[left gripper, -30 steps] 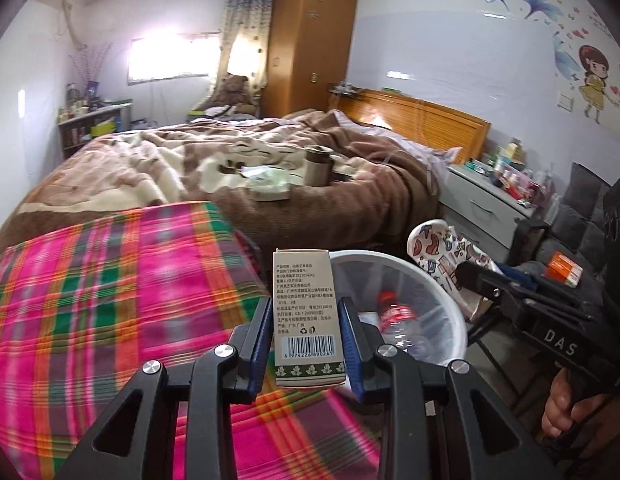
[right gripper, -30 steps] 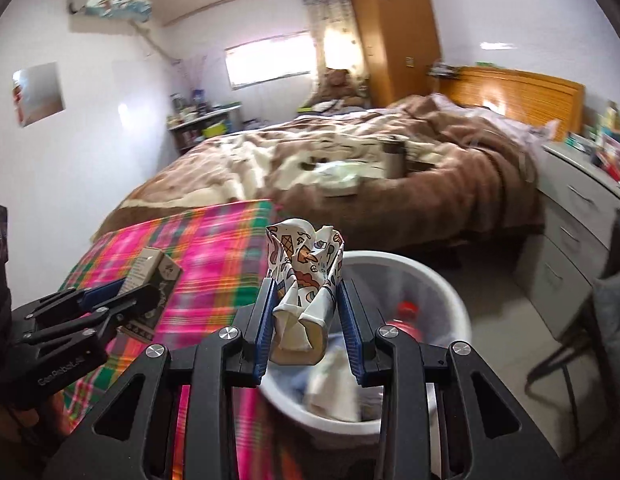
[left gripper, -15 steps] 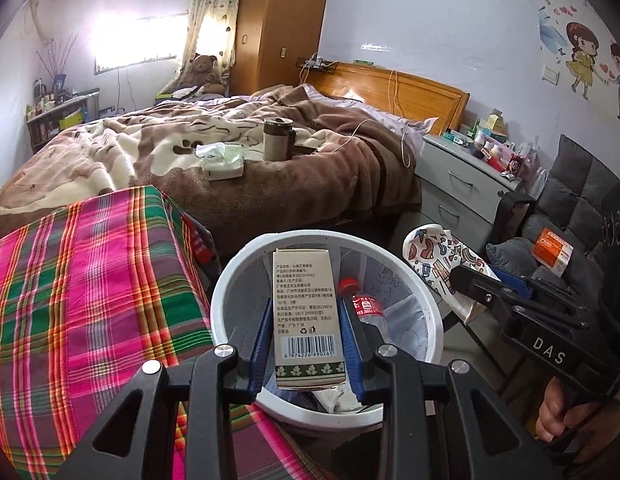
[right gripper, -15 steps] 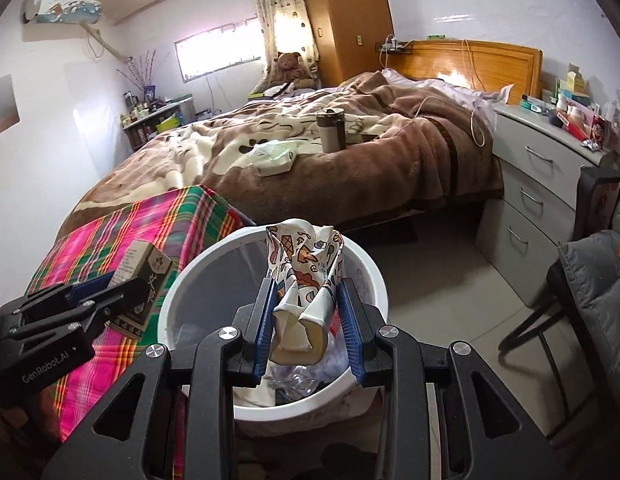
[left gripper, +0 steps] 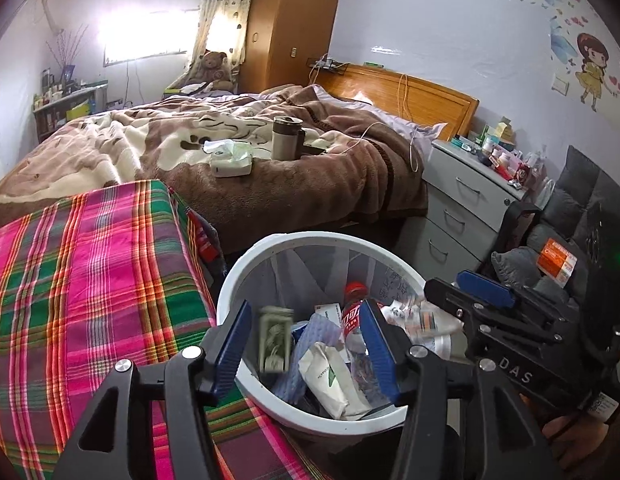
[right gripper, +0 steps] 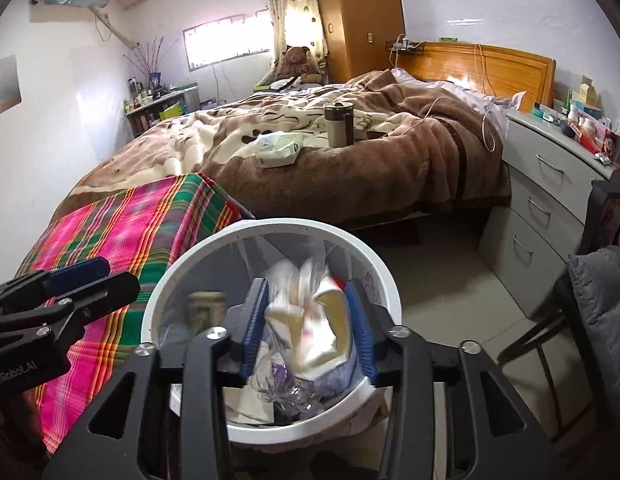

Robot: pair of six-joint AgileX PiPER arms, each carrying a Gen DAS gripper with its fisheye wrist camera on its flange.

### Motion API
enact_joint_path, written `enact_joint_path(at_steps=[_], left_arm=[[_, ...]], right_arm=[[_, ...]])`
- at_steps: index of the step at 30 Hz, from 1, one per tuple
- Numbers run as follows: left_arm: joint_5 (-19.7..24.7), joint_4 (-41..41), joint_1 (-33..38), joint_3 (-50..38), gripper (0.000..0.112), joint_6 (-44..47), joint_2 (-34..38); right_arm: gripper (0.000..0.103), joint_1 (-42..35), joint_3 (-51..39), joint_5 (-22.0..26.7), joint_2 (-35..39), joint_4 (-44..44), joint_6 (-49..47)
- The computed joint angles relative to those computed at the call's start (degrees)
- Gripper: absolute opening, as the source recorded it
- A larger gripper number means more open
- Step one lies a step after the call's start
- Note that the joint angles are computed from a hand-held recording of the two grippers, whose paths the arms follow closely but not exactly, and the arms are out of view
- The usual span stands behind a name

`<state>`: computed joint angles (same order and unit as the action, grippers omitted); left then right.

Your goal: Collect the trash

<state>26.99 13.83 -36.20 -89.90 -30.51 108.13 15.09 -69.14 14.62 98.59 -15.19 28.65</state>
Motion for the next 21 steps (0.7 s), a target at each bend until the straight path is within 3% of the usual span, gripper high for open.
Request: enact_joint_path(at_steps=[1,5,11,15,21], left_arm=[[-0.1,-0.2,0.1,0.2,0.056,0.2,-0.2],[-0.3,2.7,-0.2,2.1,0.061,-2.7,-1.6],[-0.6,10.3,-1.6,6.8,0.063,-11.0,-5.5],[0.7,21.6,-3.7,12.3,0.067,-23.3,-10.1],[8.0,37.7,-9.2,19.1,0.072,-41.3,-16.3]], right_arm=[[0.062,-0.2,0.6,-0.7,-0.5,1.6,-1.2],[0.062,1.2,1.4,-0.4,-1.5,-8.3,8.8],[0.062,2.5,3.0,-0.4,-3.6,-10.5,12.6],[0.062,4.2,5.6,-1.4,-6.4,-15.0,17.6],[0.062,9.5,11.2,-0.6,-11.6,-36.7,40.8]])
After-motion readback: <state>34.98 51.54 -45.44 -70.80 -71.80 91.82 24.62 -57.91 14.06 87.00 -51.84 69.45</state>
